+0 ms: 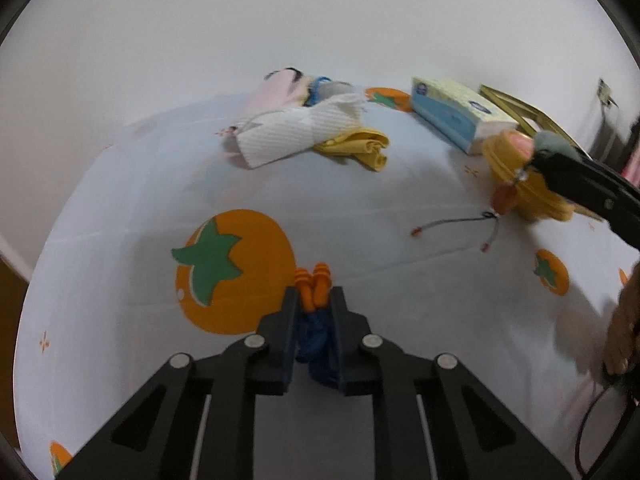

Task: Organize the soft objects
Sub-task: 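Carry the teal plush and orange earplugs toward the gold tray with both grippers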

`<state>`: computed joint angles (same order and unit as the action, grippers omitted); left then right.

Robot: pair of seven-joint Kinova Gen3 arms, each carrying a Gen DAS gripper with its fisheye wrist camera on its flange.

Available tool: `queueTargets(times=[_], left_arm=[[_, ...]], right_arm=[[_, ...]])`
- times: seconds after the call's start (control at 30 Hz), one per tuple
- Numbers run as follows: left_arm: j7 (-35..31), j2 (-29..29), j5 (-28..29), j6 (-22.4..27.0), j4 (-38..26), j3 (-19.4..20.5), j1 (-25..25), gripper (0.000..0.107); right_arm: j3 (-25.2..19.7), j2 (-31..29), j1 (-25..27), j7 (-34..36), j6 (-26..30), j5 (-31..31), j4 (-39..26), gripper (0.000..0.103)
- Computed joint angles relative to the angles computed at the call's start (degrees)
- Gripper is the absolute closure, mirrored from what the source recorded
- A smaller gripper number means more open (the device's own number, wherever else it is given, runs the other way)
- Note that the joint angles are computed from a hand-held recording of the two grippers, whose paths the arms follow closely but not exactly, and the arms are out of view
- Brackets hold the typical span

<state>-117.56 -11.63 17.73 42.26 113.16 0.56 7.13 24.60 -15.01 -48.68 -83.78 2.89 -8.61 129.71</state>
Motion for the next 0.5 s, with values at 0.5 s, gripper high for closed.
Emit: queueTargets(times=[0.5], left_arm=[[1.4, -7.4, 13.9, -9.2, 5.4, -5.2, 3.0, 0.095]], right_arm=[[6.7, -8.1, -6.8, 1.8, 0.4, 1.8, 1.6, 0.068]])
